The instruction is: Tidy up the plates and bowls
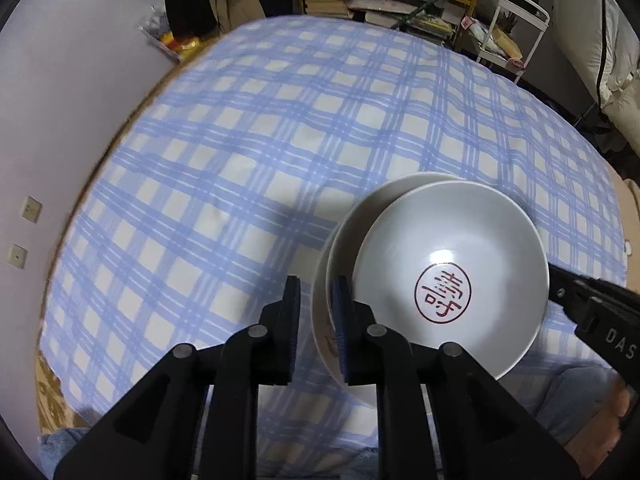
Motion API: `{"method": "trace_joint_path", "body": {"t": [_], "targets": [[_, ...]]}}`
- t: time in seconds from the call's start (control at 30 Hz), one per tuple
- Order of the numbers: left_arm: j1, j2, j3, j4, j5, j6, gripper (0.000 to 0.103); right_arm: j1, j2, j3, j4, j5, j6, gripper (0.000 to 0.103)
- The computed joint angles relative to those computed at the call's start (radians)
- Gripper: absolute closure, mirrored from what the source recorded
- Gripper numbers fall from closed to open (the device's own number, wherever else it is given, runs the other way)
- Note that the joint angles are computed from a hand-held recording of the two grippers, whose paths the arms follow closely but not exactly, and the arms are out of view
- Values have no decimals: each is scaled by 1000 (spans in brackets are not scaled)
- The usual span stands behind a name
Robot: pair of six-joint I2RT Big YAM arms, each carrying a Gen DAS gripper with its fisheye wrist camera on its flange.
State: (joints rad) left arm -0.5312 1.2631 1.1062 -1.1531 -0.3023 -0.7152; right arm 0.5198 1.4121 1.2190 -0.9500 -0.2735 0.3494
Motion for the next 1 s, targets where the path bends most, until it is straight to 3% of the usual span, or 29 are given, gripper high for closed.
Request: {"method": "trace_joint_path", "body": {"t": [0.3, 0.33, 0.43, 0.57, 0.7, 0.83, 0.93, 1.0], "targets": [[-77, -32, 19, -64, -128, -24, 84, -3, -87, -36, 30, 40, -16, 91], [-89, -42, 21, -75, -151, -28, 83, 1, -103, -42, 36, 60, -24, 89], [-118, -68, 27, -101, -201, -29, 82, 12, -145, -59, 56, 109, -42, 64], [-157, -106, 40, -129, -272, -46, 75, 41, -204, -78, 76, 187, -78, 55], [-212, -143, 53, -165, -345, -58, 70, 57, -267, -103, 116, 207, -94, 46], [-284, -178, 62, -208, -454, -100, 50, 84, -330, -126, 147, 258, -113, 36], [-338, -192, 67, -251, -554, -147, 41, 106, -372, -145, 173, 306, -118, 26], [-369, -196, 65, -278, -621, -191, 36, 120, -406, -165, 201, 341, -121, 24]]}}
